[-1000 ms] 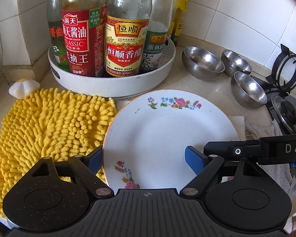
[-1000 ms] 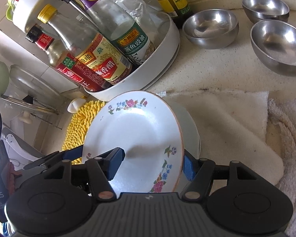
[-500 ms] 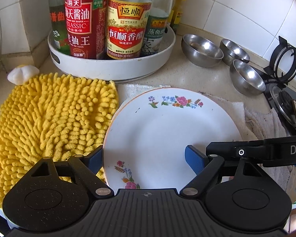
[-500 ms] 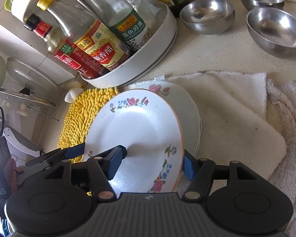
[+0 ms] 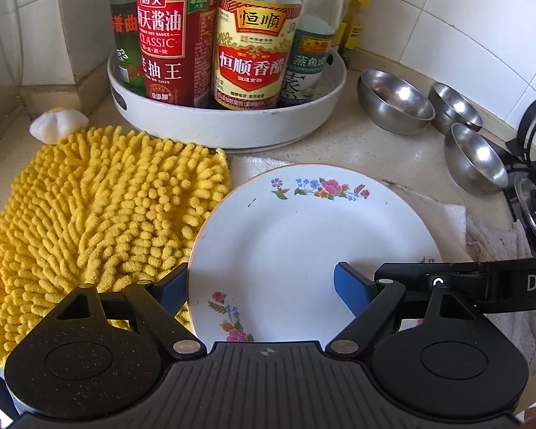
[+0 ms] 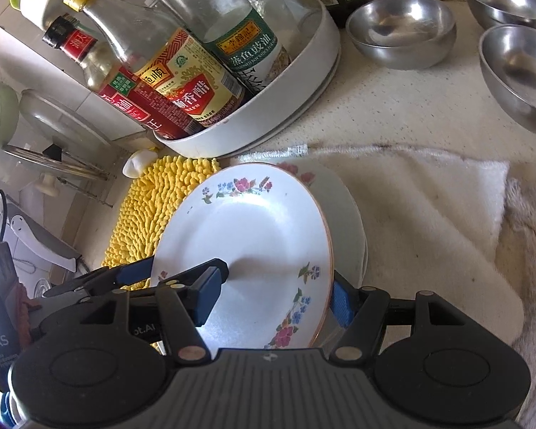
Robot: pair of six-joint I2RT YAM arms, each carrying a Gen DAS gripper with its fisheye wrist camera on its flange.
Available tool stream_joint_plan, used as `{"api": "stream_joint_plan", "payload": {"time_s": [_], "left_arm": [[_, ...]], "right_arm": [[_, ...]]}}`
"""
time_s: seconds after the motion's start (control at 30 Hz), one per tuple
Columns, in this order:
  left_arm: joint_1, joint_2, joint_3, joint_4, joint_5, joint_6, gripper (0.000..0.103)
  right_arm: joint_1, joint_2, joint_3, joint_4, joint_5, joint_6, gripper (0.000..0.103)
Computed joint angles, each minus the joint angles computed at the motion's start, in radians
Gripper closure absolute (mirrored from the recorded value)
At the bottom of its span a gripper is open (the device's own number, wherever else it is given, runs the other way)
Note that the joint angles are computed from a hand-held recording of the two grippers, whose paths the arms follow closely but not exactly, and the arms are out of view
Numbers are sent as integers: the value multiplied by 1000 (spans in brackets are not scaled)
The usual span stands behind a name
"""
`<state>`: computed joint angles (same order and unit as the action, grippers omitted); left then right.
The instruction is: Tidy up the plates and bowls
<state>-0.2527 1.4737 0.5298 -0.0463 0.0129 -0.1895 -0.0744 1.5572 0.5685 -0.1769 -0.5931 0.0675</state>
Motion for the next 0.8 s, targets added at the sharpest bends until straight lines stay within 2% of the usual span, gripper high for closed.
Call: {"api": "stream_joint_plan", "payload": {"time_s": [0.37,0.8], "left_arm": [[10,-3,-6,42,-7,14,16],[31,68,1,88,29,37,17]], "right_arm": [[17,-12,24,-1,17,1,23],[49,14,40,10,68,36,23]]}}
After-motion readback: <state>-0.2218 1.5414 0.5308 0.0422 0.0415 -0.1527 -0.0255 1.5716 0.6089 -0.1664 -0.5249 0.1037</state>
